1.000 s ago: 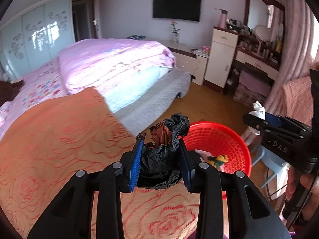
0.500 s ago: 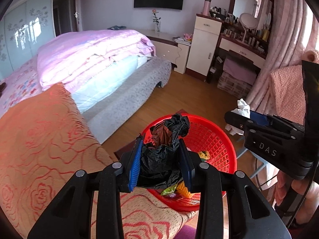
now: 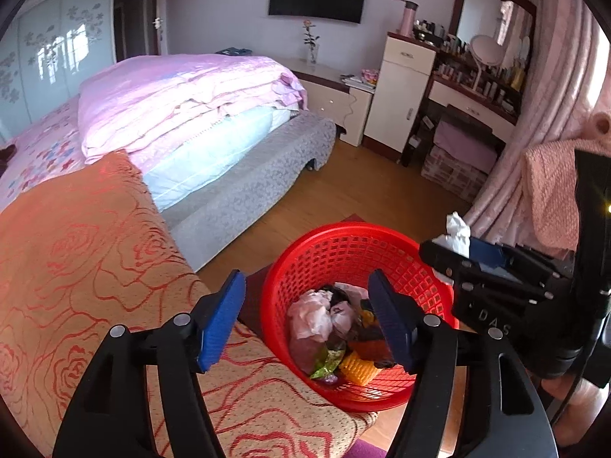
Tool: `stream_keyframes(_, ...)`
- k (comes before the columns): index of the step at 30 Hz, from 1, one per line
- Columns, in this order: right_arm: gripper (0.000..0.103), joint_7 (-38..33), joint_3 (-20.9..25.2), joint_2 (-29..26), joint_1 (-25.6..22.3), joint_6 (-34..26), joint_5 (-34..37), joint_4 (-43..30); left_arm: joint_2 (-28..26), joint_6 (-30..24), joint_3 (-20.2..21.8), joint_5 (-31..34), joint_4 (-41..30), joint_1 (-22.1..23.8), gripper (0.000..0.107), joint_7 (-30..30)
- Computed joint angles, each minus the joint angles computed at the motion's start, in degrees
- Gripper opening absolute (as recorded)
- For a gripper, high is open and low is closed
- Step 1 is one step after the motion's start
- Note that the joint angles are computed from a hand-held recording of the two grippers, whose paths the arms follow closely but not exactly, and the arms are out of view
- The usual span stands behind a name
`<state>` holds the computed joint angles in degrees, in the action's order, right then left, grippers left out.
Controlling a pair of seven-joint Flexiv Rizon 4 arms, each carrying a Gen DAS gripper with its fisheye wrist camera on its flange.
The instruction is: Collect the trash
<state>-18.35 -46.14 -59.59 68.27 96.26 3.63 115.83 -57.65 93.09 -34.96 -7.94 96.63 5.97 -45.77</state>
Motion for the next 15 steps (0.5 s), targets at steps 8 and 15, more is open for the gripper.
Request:
stream_keyframes(8, 0.061, 0.49, 0.61, -0.67, -0.42, 1.05, 0.79, -0.81, 0.62, 3.31, 0.31, 1.33, 0.83, 0.80, 0.074, -2.13)
stream_keyframes(15, 0.065, 0.32, -0.12, -1.08, 0.60, 2.11, 2.29, -0.61, 0.93, 4.98, 0.32, 3.55, 1.41, 1.62, 0.078, -4.05)
